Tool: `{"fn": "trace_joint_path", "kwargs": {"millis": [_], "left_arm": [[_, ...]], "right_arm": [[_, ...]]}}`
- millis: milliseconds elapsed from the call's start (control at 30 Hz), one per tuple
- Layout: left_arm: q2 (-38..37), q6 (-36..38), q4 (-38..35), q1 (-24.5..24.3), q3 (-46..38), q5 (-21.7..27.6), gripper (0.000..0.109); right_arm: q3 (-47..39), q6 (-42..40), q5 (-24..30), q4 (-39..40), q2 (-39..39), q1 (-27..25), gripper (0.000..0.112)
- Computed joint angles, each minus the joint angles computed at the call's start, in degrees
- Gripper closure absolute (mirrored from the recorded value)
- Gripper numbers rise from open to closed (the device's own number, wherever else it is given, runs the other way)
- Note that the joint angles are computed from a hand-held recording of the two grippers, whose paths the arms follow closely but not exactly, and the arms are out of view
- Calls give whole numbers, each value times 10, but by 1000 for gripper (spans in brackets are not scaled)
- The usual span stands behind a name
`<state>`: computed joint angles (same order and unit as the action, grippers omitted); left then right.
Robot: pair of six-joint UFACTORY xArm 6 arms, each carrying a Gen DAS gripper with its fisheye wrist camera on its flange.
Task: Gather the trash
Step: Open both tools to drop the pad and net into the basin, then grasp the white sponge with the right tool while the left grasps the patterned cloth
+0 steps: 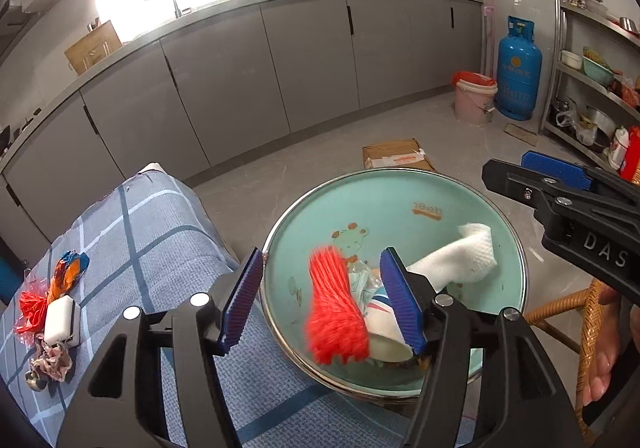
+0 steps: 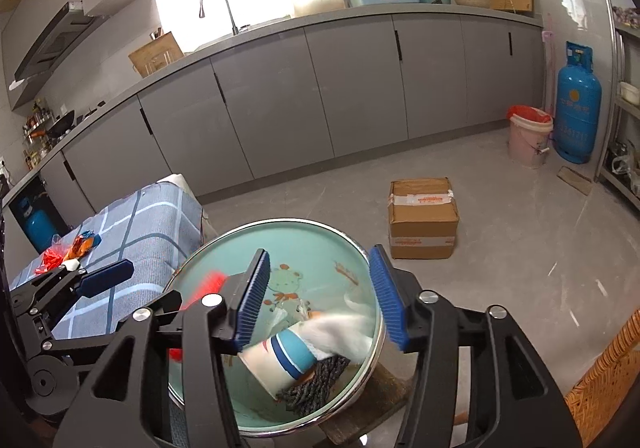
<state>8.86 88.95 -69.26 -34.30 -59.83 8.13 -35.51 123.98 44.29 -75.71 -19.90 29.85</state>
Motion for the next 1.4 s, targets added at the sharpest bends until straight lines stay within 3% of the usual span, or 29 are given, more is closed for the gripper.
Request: {"fn": "trace_joint_path", "kwargs": {"millis": [300,467,667,867,933,1133,1200,1333,1400], "left_arm": [[-16,12,-24,18,12,-15,22],[-35,63,-73,40,30,-31,17],[-46,154,-156,101,33,-51,15],[-16,151,-151,193,2,-74,13],[7,129,-130,223,-21,-82,13],[98,-61,52,300,-102,-74,12],[131,-135,122,320,-135,-47,12],[174,-233,209,347,-189,37,14],[180,-236,206,354,-206,70,14]], "right_arm": [[-3,12,28,12,-5,28,52],[-19,27,29,10,8,47,49],[-82,20,8,-1,68,67,45],[-166,-16,-23,-3,143,79,45],[-196,-33,-33,1,168,81,45],[-312,-121,-57,33,260,91,41],[-350,-143,-53,40,288,97,34],[-436,-201,-59,70,355,102,33],[-473,-233,-63,88,384,101,33]]}}
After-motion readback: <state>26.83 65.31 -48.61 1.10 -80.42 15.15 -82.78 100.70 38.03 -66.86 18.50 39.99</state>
